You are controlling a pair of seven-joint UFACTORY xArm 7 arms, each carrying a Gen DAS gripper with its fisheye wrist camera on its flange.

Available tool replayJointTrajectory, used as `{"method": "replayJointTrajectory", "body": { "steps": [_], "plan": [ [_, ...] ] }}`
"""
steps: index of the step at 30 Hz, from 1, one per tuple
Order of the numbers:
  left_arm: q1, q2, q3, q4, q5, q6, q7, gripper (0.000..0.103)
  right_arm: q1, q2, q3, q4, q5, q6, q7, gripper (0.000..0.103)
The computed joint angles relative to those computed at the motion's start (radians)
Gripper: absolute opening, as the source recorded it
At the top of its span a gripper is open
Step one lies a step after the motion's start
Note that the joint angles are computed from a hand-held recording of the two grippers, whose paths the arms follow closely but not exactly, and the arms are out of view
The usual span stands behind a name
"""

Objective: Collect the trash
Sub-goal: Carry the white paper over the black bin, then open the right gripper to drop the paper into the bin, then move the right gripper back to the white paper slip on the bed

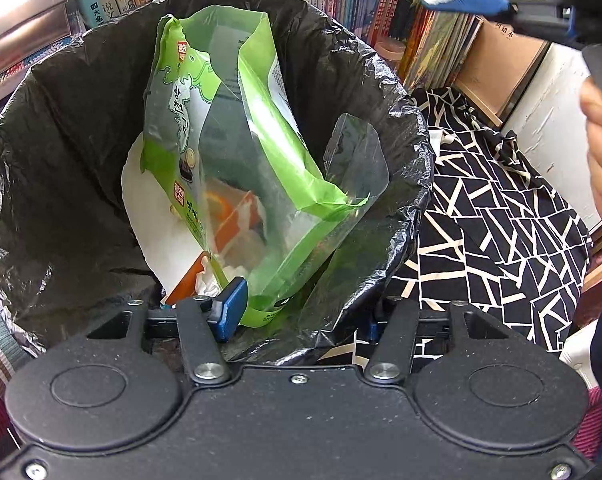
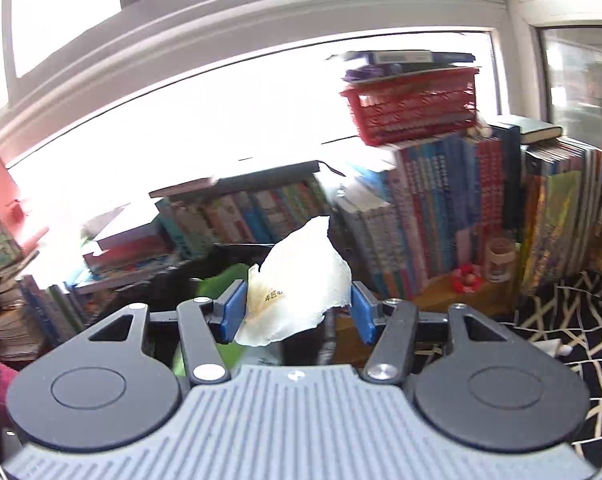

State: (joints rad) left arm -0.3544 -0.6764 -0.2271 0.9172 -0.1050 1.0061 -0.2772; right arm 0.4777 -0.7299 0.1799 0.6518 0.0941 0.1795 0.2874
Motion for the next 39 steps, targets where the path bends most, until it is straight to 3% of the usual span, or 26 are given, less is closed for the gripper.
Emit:
{"method": "replayJointTrajectory", "body": {
  "steps": [2,7,11,25,33,36,39],
  "plan": [
    [0.001,-0.003,-0.005,0.002,0.005,0.001,-0.003,0.052,0.079,0.011,-0.027,0.013,0.017,-0.008,-0.036,0.061],
    [0.001,-0.005,-0.011,0.002,0.016,0.001,-0.008,0.052,0.174,0.037,-0.051,0.025,0.054,-0.029,-0.088,0.065],
    [-0.001,-0.005,-0.011,0.002,0.018,0.0,-0.008,0.052,0.193,0.04,-0.059,0.014,0.077,-0.026,-0.1,0.074],
    [-0.002,-0.007,-0.01,0.0,0.019,-0.002,-0.007,0.053,0.195,0.046,-0.065,0.008,0.11,-0.033,-0.119,0.088],
    [-0.003,-0.008,-0.01,-0.001,0.019,-0.002,-0.007,0.053,0.087,0.035,-0.021,-0.009,0.086,-0.048,-0.048,0.091],
    [-0.002,-0.006,-0.01,0.0,0.021,-0.003,-0.004,0.053,-0.024,0.028,0.024,-0.024,0.052,-0.061,0.018,0.093],
    [-0.001,-0.003,-0.009,0.003,0.02,-0.002,-0.003,0.054,-0.225,0.017,0.109,-0.055,-0.002,-0.087,0.138,0.098]
  ]
}}
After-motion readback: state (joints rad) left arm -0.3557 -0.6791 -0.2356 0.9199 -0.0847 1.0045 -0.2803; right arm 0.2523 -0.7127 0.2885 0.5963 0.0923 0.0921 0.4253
